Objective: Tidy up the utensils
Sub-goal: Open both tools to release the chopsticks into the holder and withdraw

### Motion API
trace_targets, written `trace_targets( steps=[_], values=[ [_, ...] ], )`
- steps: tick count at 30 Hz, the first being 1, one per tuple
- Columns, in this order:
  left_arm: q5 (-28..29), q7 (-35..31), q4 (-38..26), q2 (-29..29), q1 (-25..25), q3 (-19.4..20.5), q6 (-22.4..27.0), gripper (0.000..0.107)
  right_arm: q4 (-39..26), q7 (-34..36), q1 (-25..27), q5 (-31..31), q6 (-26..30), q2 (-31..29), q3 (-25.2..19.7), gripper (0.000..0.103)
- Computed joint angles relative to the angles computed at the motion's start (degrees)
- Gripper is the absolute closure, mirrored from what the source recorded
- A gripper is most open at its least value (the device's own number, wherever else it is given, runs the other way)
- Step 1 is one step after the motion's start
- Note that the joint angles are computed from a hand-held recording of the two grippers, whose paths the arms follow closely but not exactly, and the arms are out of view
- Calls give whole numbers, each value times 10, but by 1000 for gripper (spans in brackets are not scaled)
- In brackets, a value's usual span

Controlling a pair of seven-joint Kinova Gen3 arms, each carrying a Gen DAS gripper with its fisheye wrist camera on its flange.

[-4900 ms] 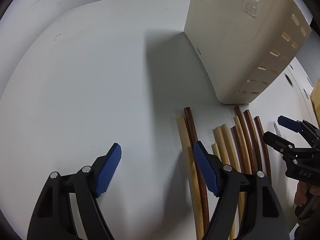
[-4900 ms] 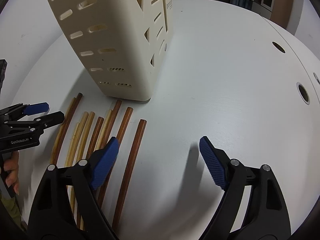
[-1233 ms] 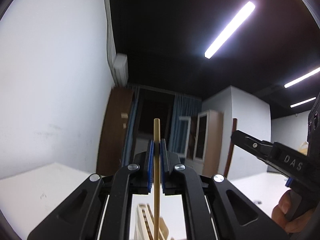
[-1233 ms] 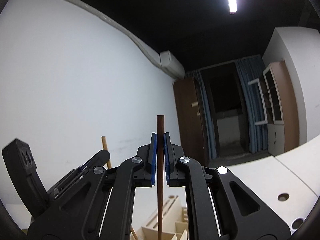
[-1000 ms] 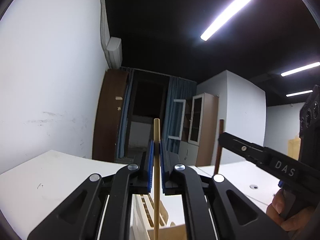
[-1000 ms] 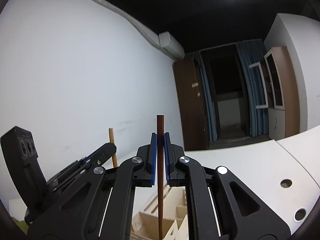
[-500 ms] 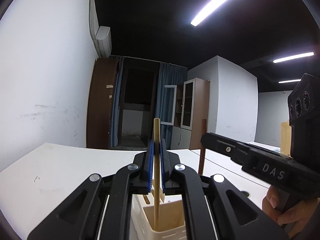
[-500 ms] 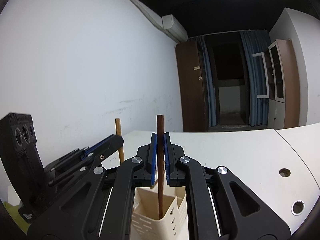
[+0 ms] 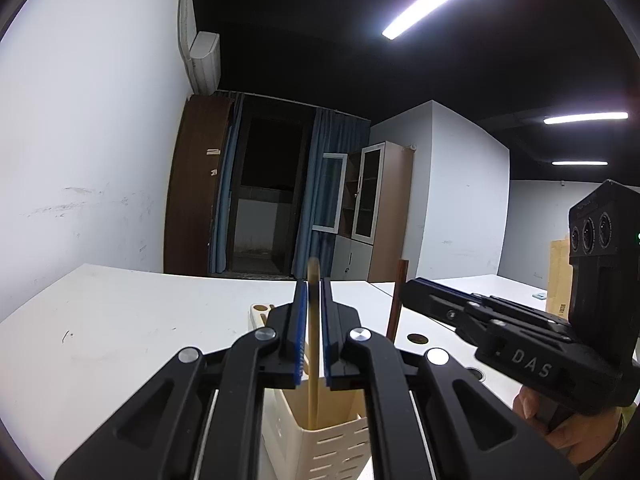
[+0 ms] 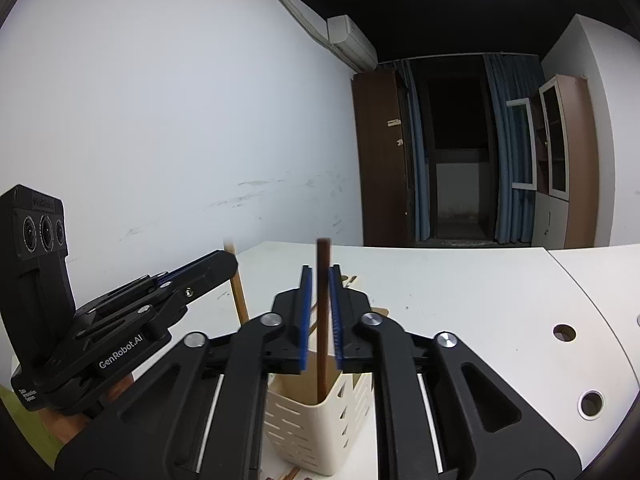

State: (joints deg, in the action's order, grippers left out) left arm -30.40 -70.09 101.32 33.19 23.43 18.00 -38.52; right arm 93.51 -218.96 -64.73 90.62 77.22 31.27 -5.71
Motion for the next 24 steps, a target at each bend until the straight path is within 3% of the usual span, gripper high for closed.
trace_targets(
  steps=[2, 3, 9, 11, 17, 24],
  values=[
    [-8, 10, 2, 0, -8, 4, -1, 84, 3, -5, -3, -3, 6, -2, -1, 88],
    [-12, 16, 4, 0, -12, 6, -5, 81, 4, -7, -5, -5, 9, -2, -2, 86],
    [-21, 34, 17, -12, -20, 3, -6, 80, 5, -13, -15, -18, 27, 0, -5, 76],
    [-27, 38, 19, -16, -22, 2, 1, 74, 0, -17, -25, -22, 45, 7, -3, 76],
    [-29, 43, 29, -29, -27, 3, 13, 72, -39, 35, -46, -51, 73, 26, 4, 69],
    [42, -23, 44, -61, 9, -22, 86, 66, -66, 55, -58, -88, 67, 28, 8, 61]
  ],
)
